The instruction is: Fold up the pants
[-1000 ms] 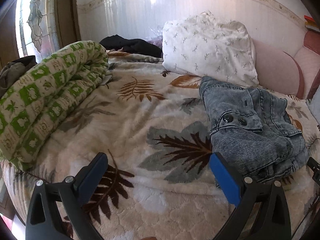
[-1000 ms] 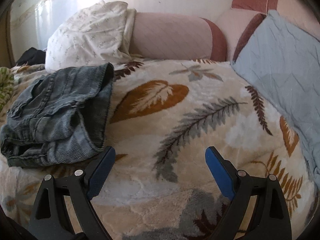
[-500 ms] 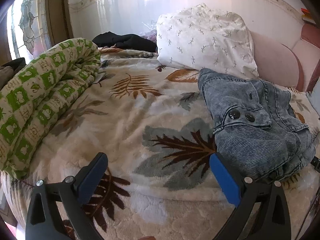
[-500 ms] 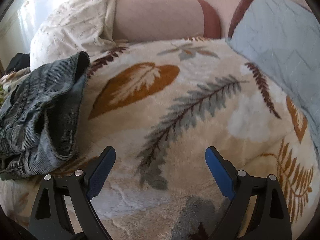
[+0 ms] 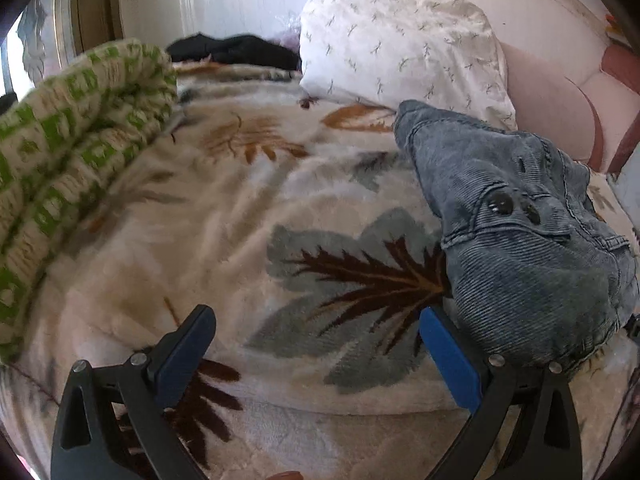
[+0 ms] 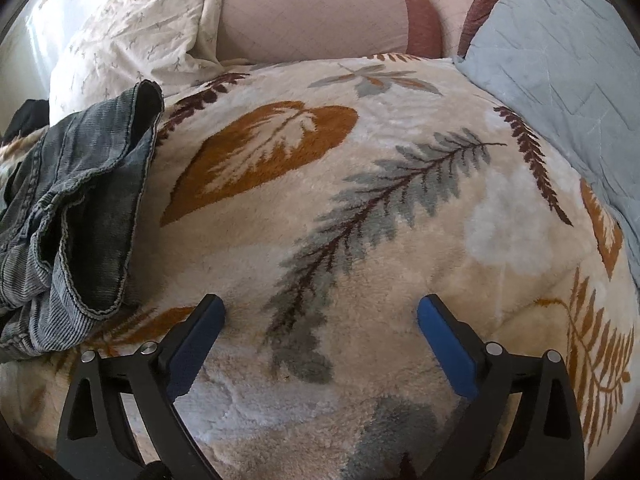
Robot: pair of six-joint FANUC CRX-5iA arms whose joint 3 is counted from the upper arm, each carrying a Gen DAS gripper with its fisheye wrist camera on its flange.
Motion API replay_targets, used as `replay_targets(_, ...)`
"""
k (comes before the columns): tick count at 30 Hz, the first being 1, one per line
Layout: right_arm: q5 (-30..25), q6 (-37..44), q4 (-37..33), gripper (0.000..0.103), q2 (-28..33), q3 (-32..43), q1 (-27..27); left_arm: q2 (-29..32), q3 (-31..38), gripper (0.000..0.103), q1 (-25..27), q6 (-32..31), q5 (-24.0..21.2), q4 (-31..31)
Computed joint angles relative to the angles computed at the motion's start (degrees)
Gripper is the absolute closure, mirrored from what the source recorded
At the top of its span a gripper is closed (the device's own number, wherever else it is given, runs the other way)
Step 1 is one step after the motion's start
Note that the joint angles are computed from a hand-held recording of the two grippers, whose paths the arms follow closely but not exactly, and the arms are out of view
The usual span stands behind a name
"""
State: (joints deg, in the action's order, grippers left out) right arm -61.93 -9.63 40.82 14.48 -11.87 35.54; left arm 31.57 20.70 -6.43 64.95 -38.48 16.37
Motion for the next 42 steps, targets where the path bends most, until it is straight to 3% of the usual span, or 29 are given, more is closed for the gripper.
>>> replay_targets(4,0.0,1.0,-0.2,0.000,0.5,0.5,-0.1,3.4,4.9,0.000,0.4,1.3,-6.9,0.3)
replay_targets(42,-0.6,1.8,-0.9,0.000,1.1,1.3,-0.3,3.3,4.6,0.000,0.4,1.1,-6.3,0.2)
